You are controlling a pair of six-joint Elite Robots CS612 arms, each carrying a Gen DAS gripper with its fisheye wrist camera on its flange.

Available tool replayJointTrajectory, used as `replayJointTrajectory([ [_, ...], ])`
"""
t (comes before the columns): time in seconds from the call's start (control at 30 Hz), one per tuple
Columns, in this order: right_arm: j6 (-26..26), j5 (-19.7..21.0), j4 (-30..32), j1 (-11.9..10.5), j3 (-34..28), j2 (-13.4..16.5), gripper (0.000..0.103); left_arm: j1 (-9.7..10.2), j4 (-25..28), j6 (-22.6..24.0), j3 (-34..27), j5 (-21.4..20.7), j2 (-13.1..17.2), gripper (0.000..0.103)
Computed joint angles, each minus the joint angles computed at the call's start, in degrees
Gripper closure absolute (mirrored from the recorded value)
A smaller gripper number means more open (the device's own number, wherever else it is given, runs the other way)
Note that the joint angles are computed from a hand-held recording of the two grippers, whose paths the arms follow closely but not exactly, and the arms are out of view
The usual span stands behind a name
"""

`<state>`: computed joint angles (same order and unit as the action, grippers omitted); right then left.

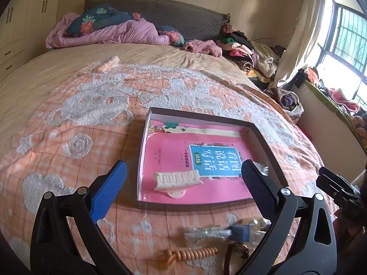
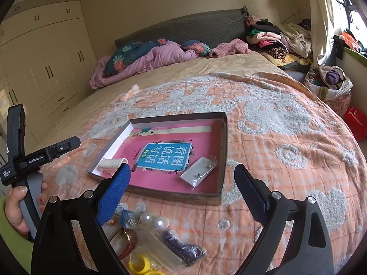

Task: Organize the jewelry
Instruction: 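Lift both open tools out of the box back toward the loose items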

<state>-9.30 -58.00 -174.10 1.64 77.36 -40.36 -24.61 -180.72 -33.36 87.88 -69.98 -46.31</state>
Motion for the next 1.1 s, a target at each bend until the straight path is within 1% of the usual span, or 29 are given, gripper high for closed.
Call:
replayJointTrajectory([
  [0.47, -2.2, 1.5, 0.1, -0.7, 5.0, -2.9, 0.012, -2.0, -2.0, 0.4, 4.2, -0.3, -1.8, 0.01],
  [0.7, -3.5, 1.6, 0.4, -0.9, 6.7, -3.7, 0.012, -2.81, -1.6, 0.2, 5.5, -0.6, -2.4, 0.01],
  [0.83, -4.4, 0.8, 1.1, -1.0, 7.1, -3.9, 0.012, -3.18, -1.3, 0.4, 6.0, -1.2, -2.4, 0.01],
  [0.97, -5.2, -1.8, 1.8, -1.0, 7.4, -3.8, 0.012, -3.63, -0.5, 0.9, 6.4, -2.0, -2.4, 0.01],
  [1.1, -5.6, -3.5, 2.7, -1.2, 7.6, -3.6, 0.012, -3.96, 0.2, 1.0, 7.0, -3.1, -2.3, 0.01],
])
